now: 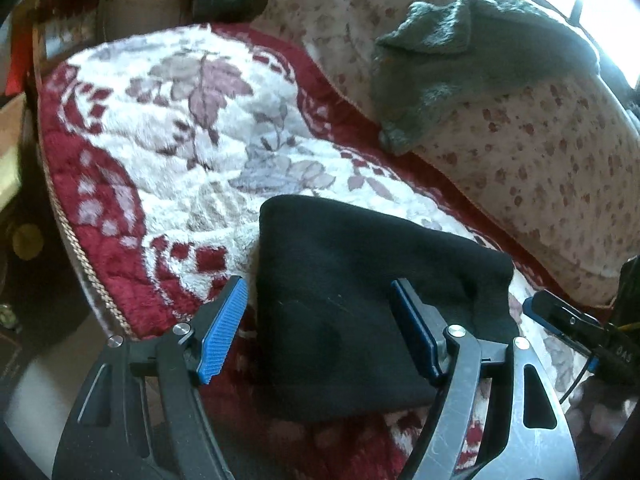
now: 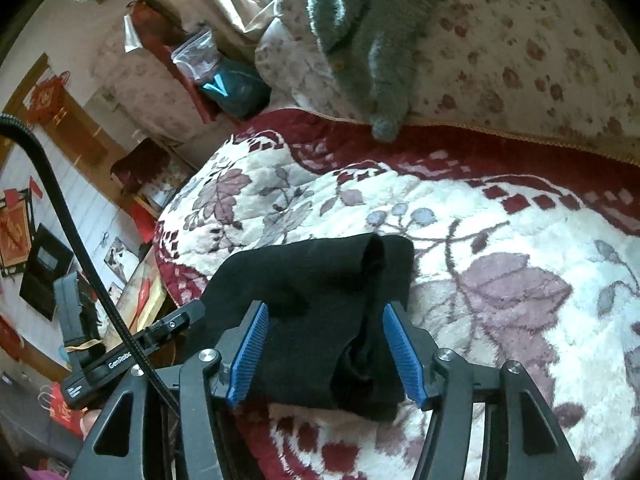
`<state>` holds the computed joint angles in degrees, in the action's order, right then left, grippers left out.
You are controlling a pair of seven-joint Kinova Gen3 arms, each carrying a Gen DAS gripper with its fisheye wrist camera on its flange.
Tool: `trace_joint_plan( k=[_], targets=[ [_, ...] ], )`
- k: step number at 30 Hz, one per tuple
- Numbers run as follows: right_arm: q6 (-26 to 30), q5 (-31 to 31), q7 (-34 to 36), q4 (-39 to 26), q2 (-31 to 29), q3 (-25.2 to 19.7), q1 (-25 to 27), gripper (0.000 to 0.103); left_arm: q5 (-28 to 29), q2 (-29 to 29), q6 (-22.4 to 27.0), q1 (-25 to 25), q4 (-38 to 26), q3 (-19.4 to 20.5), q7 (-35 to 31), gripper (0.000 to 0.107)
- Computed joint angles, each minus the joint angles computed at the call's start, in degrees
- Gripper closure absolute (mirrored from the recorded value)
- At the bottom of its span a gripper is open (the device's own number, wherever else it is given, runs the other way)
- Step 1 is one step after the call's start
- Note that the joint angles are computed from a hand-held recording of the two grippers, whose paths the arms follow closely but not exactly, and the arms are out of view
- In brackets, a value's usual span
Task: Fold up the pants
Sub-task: 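Release the pants and hold both grippers open above the folded bundle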
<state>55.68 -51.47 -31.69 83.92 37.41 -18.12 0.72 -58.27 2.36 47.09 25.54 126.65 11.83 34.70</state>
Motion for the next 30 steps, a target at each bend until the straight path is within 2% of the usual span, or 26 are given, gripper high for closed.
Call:
trace_joint_plan(
  k=[6,11,13,18,23,30],
  targets=[
    [-2.7,-1.0,3.9,4.6,-3.4,-0.5,0.0,0.045,1.0,1.7,7.7,4.0,-2.9,2.1,1.1,0.033],
    [-4.1,-2.5,6.5,7.7,-5.5,0.0,0.2,0.044,0.8,5.1,17.2,9.1,-6.6,3.0,1.4,0.033],
    [-4.9,-3.0,7.3,8.9,-6.2,0.2,0.0,0.044,0.7,5.9,19.4,10.8,-7.5,2.9,1.3,0.033],
    [-5.1,-4.9,10.2,11.4,-7.6,0.5,0.7,0.044,1.0,7.1,22.6,13.7,-9.0,2.5,1.3,0.033],
    [-5.5,-6.7,13.4,13.5,-9.5,1.1,1.0,0.039,1.6,7.6,23.7,15.3,-10.1,2.3,1.5,0.033],
    [-4.7,-7.8,15.5,14.7,-10.8,2.4,0.5,0.039,2.5,8.6,26.4,17.1,-11.9,2.1,0.5,0.033]
  ],
)
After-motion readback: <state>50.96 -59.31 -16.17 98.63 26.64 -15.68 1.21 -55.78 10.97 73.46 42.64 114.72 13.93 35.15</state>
